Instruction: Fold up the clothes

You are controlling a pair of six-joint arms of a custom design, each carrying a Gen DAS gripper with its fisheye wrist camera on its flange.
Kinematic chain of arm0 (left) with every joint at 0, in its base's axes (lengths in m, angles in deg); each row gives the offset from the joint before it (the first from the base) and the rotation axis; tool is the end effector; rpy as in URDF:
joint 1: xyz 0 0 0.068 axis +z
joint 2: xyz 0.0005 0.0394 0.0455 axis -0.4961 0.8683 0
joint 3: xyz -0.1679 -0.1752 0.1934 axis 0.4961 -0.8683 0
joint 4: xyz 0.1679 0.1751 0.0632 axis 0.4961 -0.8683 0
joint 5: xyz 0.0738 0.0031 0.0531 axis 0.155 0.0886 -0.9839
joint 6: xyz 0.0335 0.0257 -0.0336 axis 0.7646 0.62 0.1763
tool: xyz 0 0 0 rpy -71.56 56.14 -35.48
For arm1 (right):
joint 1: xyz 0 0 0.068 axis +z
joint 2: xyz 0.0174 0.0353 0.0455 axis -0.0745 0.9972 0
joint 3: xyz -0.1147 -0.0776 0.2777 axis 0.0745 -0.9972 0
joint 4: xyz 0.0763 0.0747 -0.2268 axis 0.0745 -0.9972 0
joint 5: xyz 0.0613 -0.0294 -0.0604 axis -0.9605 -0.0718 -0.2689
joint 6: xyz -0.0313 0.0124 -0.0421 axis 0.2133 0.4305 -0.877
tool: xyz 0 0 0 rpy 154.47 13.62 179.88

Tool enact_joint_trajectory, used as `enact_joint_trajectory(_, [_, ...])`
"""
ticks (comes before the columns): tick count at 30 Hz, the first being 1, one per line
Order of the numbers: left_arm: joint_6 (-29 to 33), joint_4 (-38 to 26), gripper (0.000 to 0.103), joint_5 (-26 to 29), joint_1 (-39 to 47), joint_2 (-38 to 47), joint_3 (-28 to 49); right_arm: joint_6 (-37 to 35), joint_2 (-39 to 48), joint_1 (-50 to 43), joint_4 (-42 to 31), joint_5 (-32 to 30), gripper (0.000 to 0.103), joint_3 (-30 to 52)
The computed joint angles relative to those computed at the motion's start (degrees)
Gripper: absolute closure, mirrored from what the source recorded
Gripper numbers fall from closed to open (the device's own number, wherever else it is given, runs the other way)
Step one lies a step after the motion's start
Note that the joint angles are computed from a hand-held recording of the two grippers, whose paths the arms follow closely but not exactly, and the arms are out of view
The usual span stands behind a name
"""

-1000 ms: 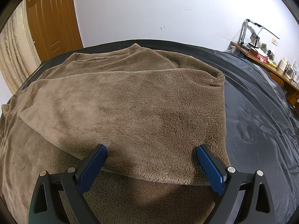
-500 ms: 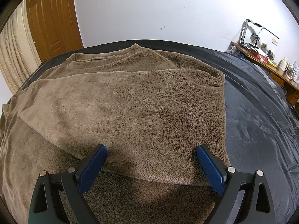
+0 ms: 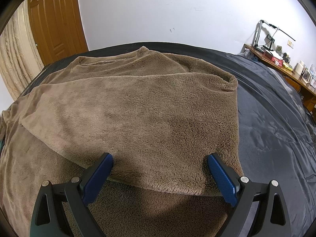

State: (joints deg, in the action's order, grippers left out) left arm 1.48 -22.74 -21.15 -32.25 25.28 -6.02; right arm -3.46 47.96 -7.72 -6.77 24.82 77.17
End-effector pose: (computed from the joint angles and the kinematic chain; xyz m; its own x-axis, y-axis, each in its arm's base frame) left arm 0.2001 0.0092 0.2484 -0.4424 -0.4041 -0.8006 -0.6231 0.7806 -0.0498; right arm 0.3945 -0.0240 0.1443 -0.7846 0.0687 -0.6162 0.0812 0.9967 0.0077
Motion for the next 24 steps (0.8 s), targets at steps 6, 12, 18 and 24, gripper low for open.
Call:
enact_joint_trajectory(6, [5.98,-4.33,0.081,6.92,7.84,2.40,10.07,-0.04,0.03,-0.05,-0.02,-0.09,0.005,0.03])
enact_joint_trajectory(12, [3.80,-8.50,0.081,11.26,4.47,10.01,19.01,-0.07,0.03,-0.16,0.13,-0.27,0.005,-0.09])
enact_joint_trajectory(18, [2.08,-12.39,0.081,9.58,-7.75,18.17,29.66,-0.22,0.06,-0.25,0.21,-0.31,0.005,-0.11])
enact_joint_trajectory(24, [2.33,-12.97,0.081,8.87,-21.34,30.28,41.62,-0.46,-0.06,-0.25,0.43,-0.20,0.005,-0.31])
